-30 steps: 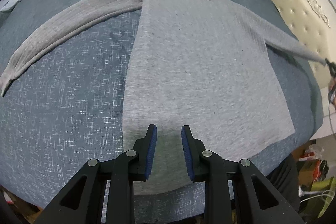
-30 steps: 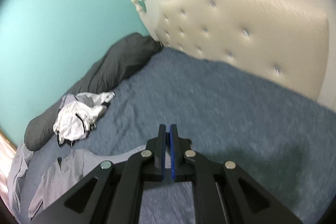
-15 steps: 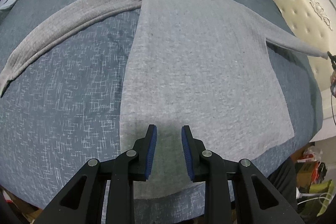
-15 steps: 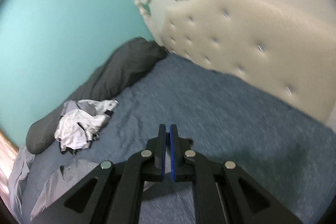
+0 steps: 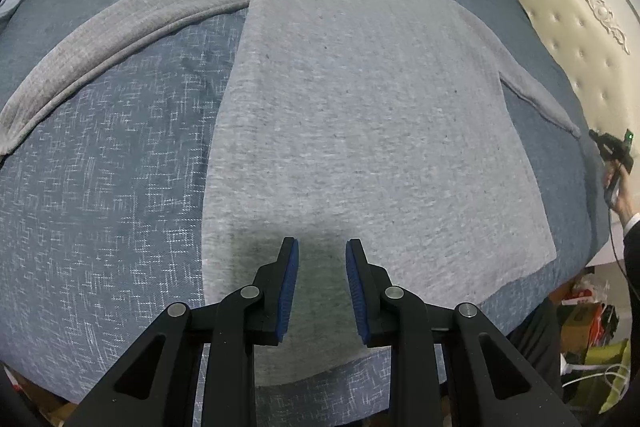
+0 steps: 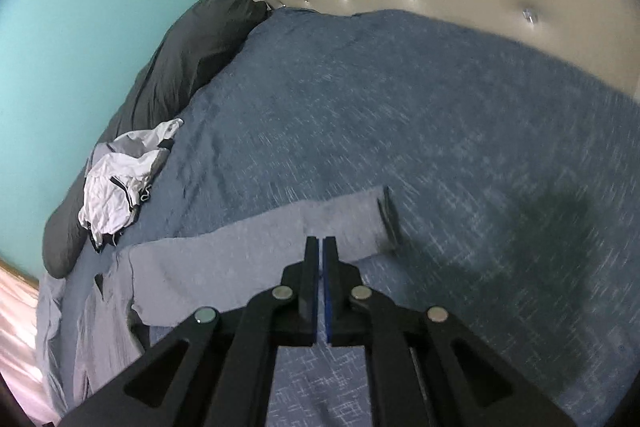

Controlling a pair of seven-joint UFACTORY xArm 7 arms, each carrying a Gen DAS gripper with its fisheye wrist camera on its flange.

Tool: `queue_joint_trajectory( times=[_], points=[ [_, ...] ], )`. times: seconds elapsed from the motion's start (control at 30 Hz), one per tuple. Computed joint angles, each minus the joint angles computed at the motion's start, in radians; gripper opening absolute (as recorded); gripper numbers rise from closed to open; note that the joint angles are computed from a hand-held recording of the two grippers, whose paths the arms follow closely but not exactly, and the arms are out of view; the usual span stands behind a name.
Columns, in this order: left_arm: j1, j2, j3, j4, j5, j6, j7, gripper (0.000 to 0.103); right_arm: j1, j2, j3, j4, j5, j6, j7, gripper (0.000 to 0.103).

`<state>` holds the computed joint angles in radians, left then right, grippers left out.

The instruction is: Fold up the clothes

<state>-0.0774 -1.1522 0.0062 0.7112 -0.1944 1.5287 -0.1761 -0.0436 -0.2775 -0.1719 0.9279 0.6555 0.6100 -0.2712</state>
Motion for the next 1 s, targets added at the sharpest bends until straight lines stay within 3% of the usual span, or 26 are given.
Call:
queue_joint_trajectory(
  times=[0.07,0.13,0.27,0.33,0.43,0.5,0.63,0.67,0.8,1.0],
  points=[
    [-0.001,0.004,-0.003,0.005,-0.002,0.0,-0.003,0.027,-0.004,0.006,-0.01,-0.013,0.023,-0.009,0.005,0.007],
    [-0.002,0.009,-0.005,0.01,-0.002,-0.001,-0.006,0.027,-0.015,0.015,-0.013,-0.02,0.031,-0.008,0.028,0.022],
    [-0.002,0.021,-0.007,0.02,0.002,0.0,-0.01,0.027,-0.014,0.037,-0.028,-0.025,0.115,-0.004,0.003,0.032],
    [-0.002,0.027,-0.011,0.025,0.006,0.003,-0.013,0.027,-0.019,0.052,-0.018,-0.027,0.134,-0.014,0.012,0.043],
    [-0.001,0.033,-0.012,0.036,0.012,0.012,-0.017,0.027,-0.022,0.072,0.002,-0.031,0.143,-0.042,0.019,0.043],
    [0.0,0.036,-0.012,0.044,0.018,0.017,-0.018,0.027,-0.022,0.08,0.023,-0.039,0.124,-0.087,0.025,0.041],
    [0.008,0.043,-0.007,0.053,0.032,0.026,-0.016,0.027,-0.014,0.094,0.037,-0.049,0.113,-0.155,0.041,0.008],
    [0.011,0.044,-0.005,0.052,0.035,0.026,-0.016,0.027,-0.01,0.095,0.035,-0.049,0.123,-0.169,0.031,0.006],
    [0.015,0.046,-0.005,0.041,0.037,0.022,-0.016,0.027,0.0,0.096,0.031,-0.04,0.129,-0.2,-0.025,0.003],
    [0.013,0.057,-0.008,0.036,0.03,0.007,-0.016,0.027,-0.019,0.094,0.042,-0.036,0.04,-0.248,0.07,0.003]
  ],
)
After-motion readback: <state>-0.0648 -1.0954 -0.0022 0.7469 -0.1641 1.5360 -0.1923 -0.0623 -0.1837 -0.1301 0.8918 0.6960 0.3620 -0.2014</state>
